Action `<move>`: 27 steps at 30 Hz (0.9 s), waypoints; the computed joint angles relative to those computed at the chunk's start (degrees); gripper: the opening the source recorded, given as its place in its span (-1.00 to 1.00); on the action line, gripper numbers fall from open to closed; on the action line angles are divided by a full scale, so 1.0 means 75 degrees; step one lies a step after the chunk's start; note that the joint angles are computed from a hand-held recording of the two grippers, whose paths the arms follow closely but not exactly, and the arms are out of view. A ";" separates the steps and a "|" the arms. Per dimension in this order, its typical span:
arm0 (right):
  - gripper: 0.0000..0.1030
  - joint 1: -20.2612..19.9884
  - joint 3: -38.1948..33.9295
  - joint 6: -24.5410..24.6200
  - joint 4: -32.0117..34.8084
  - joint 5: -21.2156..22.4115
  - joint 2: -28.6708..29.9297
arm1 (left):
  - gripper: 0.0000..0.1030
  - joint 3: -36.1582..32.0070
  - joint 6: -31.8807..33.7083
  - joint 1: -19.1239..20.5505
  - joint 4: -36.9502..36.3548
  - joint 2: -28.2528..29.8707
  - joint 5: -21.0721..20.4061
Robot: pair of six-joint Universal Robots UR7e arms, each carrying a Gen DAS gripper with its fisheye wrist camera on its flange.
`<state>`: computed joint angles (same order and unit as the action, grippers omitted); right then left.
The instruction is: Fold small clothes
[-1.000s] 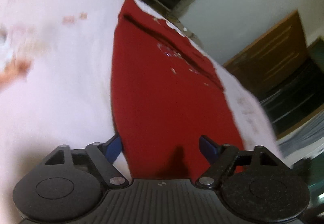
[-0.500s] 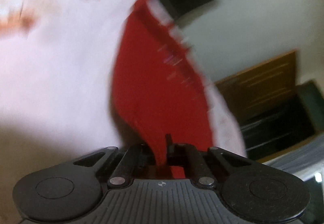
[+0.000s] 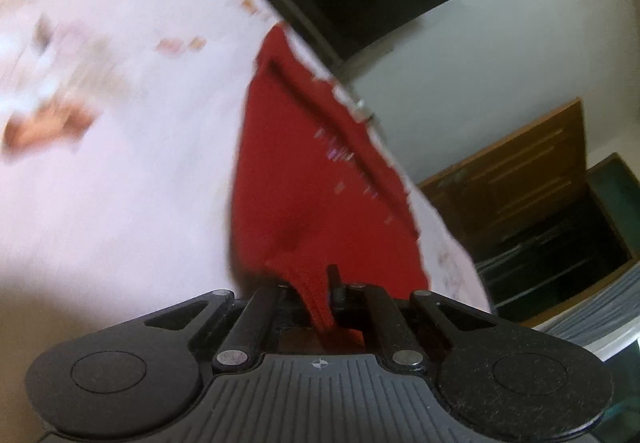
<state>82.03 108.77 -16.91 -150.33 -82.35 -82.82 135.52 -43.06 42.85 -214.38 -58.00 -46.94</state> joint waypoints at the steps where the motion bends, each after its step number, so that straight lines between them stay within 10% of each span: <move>1: -0.91 0.0101 -0.0112 -0.0078 -0.0062 0.0030 0.0068 | -0.93 -0.0129 0.0242 0.0029 -0.0050 -0.0029 -0.0029; 12: -0.91 0.0985 -0.2980 -0.0373 -0.0121 0.0293 0.2176 | -0.93 -0.3651 0.2904 0.1774 0.1378 0.0297 -0.1291; 23: -0.89 0.1045 -0.7954 0.0499 0.1705 0.0169 0.5724 | -0.92 -0.8243 0.4025 0.3187 0.4398 0.2343 -0.1782; 27: -0.34 0.0966 -1.0134 0.0893 0.2625 -0.0221 0.7177 | -0.87 -0.9154 0.4185 0.3481 0.4611 0.3050 -0.1200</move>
